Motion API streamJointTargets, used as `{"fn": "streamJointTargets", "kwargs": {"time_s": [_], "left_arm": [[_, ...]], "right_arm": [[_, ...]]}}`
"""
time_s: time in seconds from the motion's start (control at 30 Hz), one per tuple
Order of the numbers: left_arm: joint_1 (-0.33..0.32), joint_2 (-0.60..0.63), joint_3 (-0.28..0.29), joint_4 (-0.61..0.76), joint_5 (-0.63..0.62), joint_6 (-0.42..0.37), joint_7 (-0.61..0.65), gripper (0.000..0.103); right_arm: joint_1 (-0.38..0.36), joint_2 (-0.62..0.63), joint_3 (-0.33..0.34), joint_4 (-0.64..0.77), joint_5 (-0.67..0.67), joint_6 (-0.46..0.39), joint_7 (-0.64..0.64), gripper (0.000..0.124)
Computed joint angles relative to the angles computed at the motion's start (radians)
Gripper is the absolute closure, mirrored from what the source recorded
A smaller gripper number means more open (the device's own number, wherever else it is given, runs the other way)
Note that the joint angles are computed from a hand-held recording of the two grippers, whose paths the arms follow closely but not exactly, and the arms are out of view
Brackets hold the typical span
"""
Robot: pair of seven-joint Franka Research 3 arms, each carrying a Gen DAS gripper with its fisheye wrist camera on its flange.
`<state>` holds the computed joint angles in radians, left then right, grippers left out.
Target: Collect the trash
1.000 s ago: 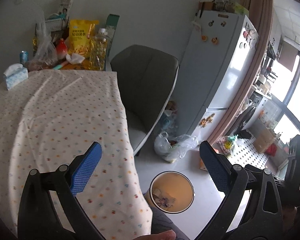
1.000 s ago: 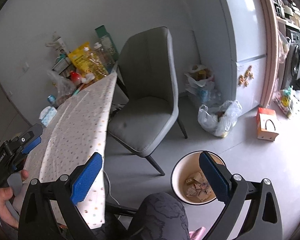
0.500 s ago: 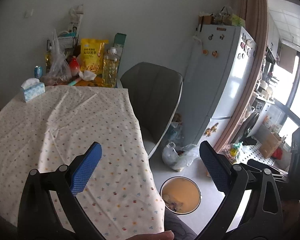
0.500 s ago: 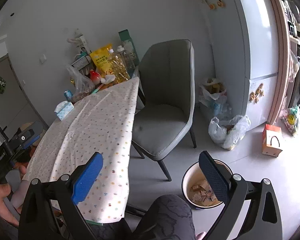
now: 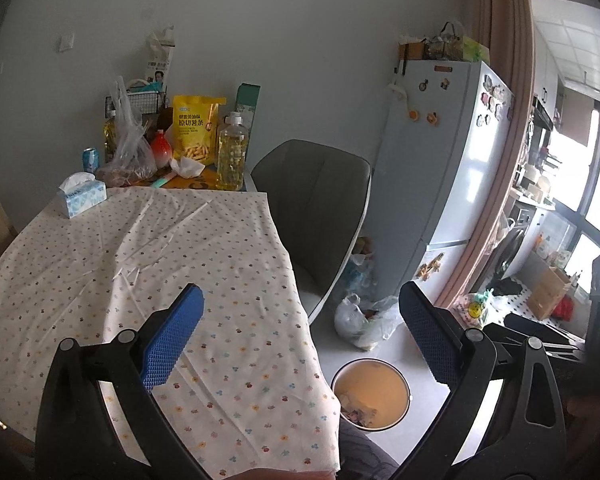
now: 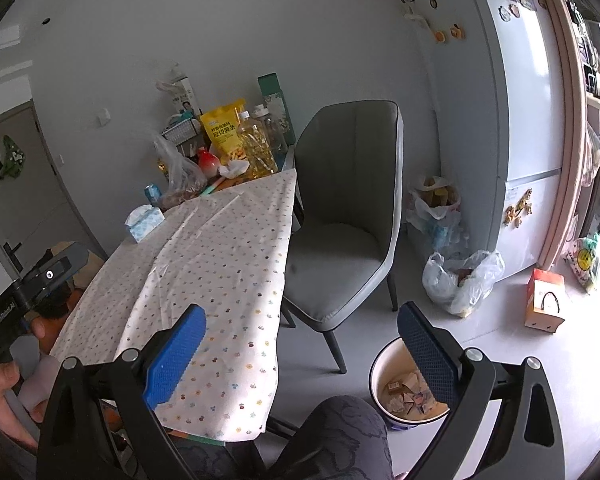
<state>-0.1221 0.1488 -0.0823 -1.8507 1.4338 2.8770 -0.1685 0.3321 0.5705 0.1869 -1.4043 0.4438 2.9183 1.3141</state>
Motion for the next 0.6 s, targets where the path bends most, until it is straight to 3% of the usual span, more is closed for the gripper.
{"fn": "streamJointTargets", "kwargs": {"time_s": [0.6], "left_arm": [[0.006,-0.01,-0.003,-0.013,-0.014,-0.01,0.009,0.006]], "right_arm": [[0.001,-0.009,0.0,-0.007,0.004,-0.002,-0.004,0.029]]}}
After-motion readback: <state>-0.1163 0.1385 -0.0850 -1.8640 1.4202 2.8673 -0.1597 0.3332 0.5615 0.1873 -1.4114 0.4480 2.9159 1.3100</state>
